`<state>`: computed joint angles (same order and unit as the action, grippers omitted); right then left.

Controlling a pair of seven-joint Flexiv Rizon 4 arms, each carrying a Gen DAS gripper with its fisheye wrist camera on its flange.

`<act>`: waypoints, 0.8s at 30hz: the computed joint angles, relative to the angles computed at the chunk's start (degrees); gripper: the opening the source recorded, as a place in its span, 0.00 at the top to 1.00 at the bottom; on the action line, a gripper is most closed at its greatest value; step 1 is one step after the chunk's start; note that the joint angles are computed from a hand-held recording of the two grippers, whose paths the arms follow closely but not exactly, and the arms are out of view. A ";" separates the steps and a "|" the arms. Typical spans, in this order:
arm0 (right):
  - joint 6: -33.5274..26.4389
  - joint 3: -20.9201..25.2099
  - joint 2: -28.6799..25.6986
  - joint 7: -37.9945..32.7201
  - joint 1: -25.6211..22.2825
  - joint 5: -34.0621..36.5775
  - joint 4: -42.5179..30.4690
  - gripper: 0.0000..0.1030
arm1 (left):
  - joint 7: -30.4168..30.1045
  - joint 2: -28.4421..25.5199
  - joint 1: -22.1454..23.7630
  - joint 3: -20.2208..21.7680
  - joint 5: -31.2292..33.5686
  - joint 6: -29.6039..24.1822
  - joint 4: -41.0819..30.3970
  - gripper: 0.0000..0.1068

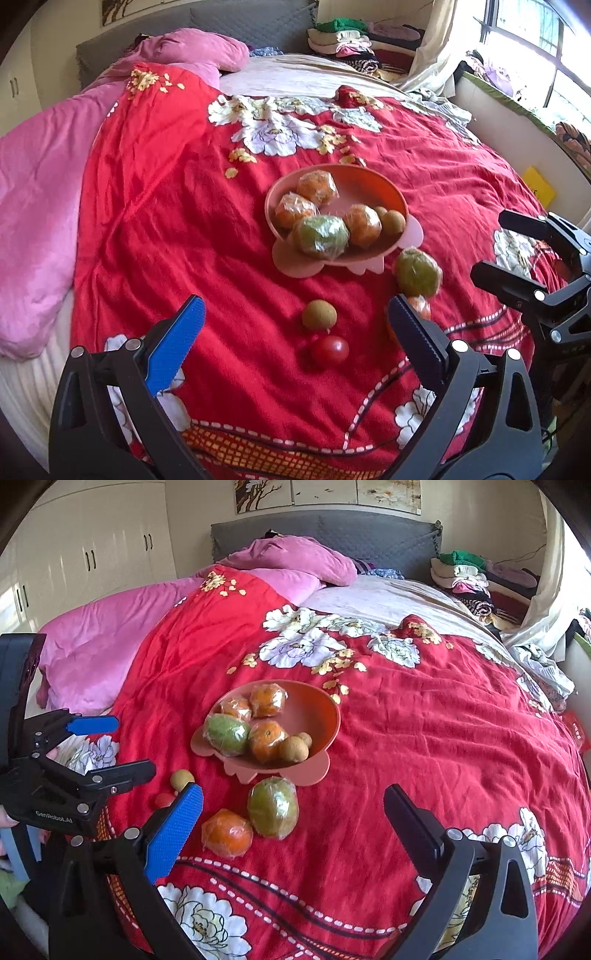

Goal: Organize fruits
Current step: 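Raise both open tools back from the plate, then grasp the red tomato with the left tool while the right tool grasps another green wrapped fruit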

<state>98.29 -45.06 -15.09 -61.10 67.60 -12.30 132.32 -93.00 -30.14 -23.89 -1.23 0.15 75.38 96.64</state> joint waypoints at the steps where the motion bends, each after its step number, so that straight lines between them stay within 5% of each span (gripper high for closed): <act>1: -0.06 0.12 0.15 -0.04 0.02 -0.03 0.16 0.05 | 0.09 0.08 0.06 -0.13 -0.04 -0.06 0.29 0.13; 17: -0.39 -1.66 0.85 0.77 2.31 -1.06 1.53 0.05 | 2.68 0.69 1.41 -2.58 -2.25 0.70 4.33 0.13; 24: -0.96 4.88 0.68 2.15 -3.48 -2.05 0.75 0.05 | 5.25 0.09 2.54 -4.56 -4.67 0.89 5.17 0.21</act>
